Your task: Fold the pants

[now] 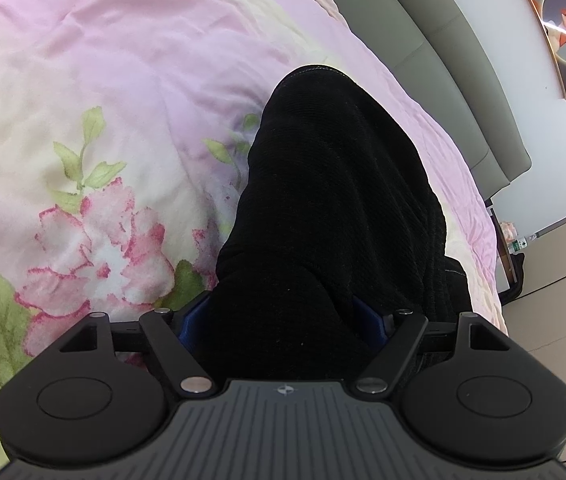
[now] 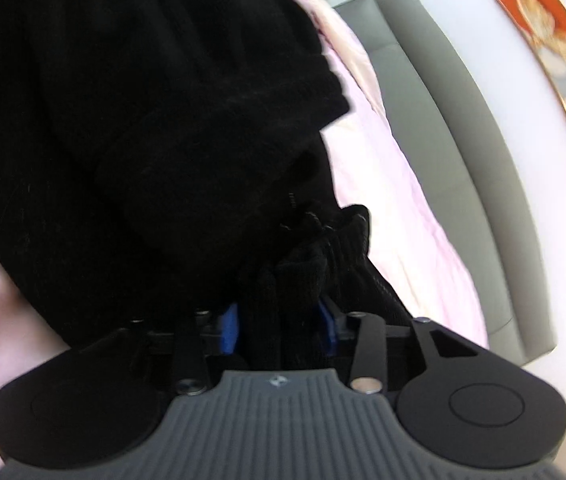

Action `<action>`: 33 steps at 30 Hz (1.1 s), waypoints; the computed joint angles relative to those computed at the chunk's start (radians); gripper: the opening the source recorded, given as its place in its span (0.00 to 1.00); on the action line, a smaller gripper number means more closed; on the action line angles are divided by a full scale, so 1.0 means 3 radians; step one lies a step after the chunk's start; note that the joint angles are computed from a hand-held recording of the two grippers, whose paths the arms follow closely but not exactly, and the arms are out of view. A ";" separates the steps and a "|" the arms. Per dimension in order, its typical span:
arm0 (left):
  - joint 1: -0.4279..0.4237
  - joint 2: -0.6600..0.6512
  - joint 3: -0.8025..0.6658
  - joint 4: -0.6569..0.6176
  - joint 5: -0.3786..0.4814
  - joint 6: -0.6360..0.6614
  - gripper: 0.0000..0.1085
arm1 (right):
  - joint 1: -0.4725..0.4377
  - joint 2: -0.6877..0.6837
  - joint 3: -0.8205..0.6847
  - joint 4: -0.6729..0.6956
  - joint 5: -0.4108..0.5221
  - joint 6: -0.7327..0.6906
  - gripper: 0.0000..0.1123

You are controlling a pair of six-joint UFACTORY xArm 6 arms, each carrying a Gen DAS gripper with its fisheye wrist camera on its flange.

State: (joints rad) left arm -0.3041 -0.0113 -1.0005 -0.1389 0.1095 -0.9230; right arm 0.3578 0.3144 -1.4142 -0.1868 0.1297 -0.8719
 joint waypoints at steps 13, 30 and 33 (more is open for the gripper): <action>-0.0591 0.0449 -0.1787 0.3102 0.2207 -0.0469 0.77 | -0.0823 -0.0042 -0.0868 0.2475 0.1419 0.1626 0.53; -0.0472 0.2070 -0.3684 0.1692 0.2610 0.0564 0.82 | -0.1125 -0.0440 0.0041 0.4573 0.1210 0.1593 0.60; -0.0406 0.2087 -0.3428 0.1765 0.2332 0.0278 0.91 | -0.1184 -0.0282 -0.0108 0.4776 0.1291 0.1532 0.60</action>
State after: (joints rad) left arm -0.4259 0.6148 -2.0288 0.3906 0.8092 -0.8396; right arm 0.0026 0.2299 -1.4467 1.2460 0.5172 -0.4124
